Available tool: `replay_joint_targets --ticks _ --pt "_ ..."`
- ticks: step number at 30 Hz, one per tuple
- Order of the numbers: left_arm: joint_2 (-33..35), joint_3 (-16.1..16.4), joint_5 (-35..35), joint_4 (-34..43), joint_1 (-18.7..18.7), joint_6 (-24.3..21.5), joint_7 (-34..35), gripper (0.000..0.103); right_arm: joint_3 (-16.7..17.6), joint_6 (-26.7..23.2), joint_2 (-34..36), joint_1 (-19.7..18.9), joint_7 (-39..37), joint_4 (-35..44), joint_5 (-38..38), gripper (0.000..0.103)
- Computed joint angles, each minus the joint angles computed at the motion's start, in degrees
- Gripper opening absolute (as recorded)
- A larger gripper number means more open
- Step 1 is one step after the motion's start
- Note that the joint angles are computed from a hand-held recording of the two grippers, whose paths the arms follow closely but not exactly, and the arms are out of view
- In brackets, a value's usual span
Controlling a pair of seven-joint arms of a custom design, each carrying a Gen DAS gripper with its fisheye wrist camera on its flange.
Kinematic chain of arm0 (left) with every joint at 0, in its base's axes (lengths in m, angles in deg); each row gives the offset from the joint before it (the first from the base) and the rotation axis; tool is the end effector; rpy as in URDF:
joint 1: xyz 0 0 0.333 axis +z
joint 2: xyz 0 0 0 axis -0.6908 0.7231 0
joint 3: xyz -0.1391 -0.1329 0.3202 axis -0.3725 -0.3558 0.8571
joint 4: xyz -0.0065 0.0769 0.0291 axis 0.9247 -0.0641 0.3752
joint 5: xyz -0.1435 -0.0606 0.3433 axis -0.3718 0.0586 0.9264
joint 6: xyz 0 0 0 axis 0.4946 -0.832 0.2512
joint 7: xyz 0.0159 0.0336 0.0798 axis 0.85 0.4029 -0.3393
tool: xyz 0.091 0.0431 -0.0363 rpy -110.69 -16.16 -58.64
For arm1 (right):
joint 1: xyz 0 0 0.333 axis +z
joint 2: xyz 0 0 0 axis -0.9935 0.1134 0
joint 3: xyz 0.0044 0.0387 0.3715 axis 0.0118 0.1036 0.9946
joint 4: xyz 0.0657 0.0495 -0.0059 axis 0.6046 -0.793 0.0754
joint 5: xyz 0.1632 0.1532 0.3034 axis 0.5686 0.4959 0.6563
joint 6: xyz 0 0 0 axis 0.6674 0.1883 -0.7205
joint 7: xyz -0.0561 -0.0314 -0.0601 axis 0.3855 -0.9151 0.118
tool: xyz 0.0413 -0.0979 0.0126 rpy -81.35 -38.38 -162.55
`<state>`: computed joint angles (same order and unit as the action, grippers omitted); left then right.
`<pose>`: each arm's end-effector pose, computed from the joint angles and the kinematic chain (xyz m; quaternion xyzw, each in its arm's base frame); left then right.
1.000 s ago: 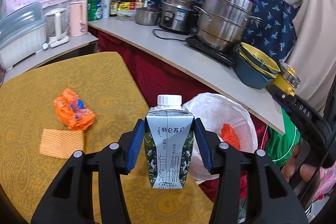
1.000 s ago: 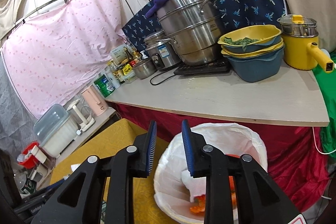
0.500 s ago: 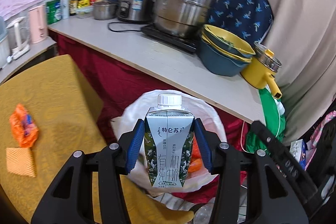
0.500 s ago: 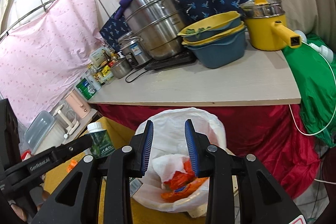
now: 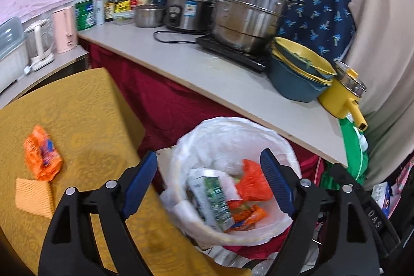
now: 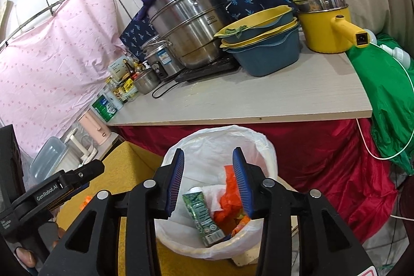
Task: Collect trash
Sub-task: 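Move both tools back over the orange mesh pad and snack bag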
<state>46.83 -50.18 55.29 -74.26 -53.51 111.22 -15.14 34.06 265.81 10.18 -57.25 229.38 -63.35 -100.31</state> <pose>0.6713 -0.1545 0.5912 -0.6536 0.6302 -0.3594 0.2157 0.6318 0.2133 0.5503 -0.5079 0.6983 -0.1842 0.4696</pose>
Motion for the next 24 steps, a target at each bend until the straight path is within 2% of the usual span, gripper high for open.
replay_joint_targets --ticks 5,10,16,19,20,24 --pt "-2.8 2.5 2.8 -4.5 0.0 1.4 -3.7 0.082 3.2 -0.6 0.5 -1.1 -1.8 1.5 0.2 0.039" --pt "-5.7 3.0 4.5 -9.1 2.0 2.7 -6.4 0.084 6.7 -1.3 1.1 -2.0 -4.0 3.1 0.7 0.043" --pt "-9.3 3.1 5.4 -14.8 5.6 3.9 -9.4 0.085 13.2 -3.2 2.7 -4.2 -8.7 6.3 2.6 0.046" --pt "-10.7 3.1 5.9 -17.0 7.7 4.0 -10.7 0.086 15.2 -4.1 3.7 -4.3 -10.7 8.0 3.7 0.048" --pt "-11.3 3.1 5.8 -17.8 8.5 3.9 -11.2 0.09 16.6 -4.5 4.1 -4.7 -11.8 8.7 4.3 0.049" --pt "-13.0 2.9 6.1 -20.5 11.2 4.2 -13.0 0.09 19.7 -6.2 5.9 -4.7 -15.4 11.6 6.2 0.05"
